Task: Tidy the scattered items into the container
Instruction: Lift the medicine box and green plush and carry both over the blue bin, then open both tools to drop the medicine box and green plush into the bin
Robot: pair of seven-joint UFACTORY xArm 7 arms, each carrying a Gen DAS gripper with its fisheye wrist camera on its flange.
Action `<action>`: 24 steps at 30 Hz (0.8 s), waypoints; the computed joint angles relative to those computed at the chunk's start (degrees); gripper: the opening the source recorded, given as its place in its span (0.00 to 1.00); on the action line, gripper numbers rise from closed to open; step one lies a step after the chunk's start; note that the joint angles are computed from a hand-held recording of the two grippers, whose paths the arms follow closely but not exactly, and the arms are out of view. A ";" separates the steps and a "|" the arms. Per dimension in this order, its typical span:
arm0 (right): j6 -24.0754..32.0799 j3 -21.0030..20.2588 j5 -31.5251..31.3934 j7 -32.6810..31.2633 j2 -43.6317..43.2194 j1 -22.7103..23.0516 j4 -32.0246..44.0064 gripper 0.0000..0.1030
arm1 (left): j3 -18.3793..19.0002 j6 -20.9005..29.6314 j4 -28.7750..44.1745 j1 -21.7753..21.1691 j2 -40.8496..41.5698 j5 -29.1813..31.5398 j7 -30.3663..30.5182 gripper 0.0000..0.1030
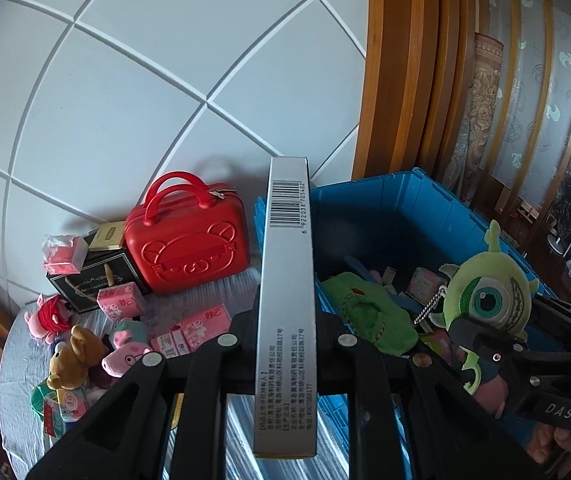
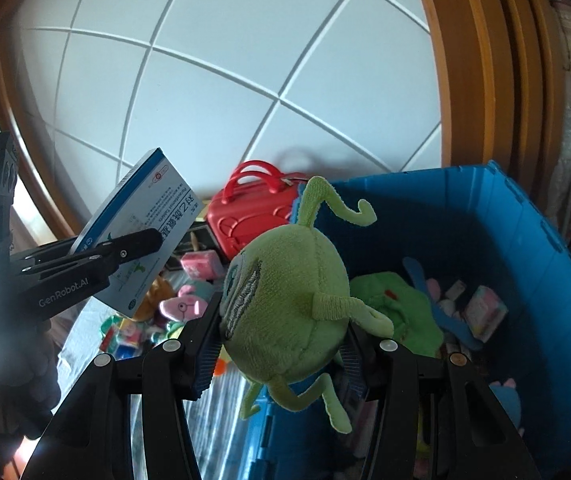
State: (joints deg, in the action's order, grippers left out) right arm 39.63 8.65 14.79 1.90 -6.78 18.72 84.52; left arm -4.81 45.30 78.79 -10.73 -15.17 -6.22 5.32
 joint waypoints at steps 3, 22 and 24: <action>0.06 -0.65 -0.93 0.82 -0.60 -0.90 -0.49 0.50 | -1.05 0.09 2.31 -0.85 2.04 0.35 0.06 0.16; -0.04 -3.39 -4.79 5.64 -3.08 -6.42 -5.53 0.50 | -4.97 3.02 15.47 -7.42 17.14 7.17 -2.10 0.16; -0.01 -3.60 -5.19 5.81 -2.75 -6.89 -5.54 0.50 | -5.00 3.32 17.18 -8.17 18.92 8.06 -2.45 0.16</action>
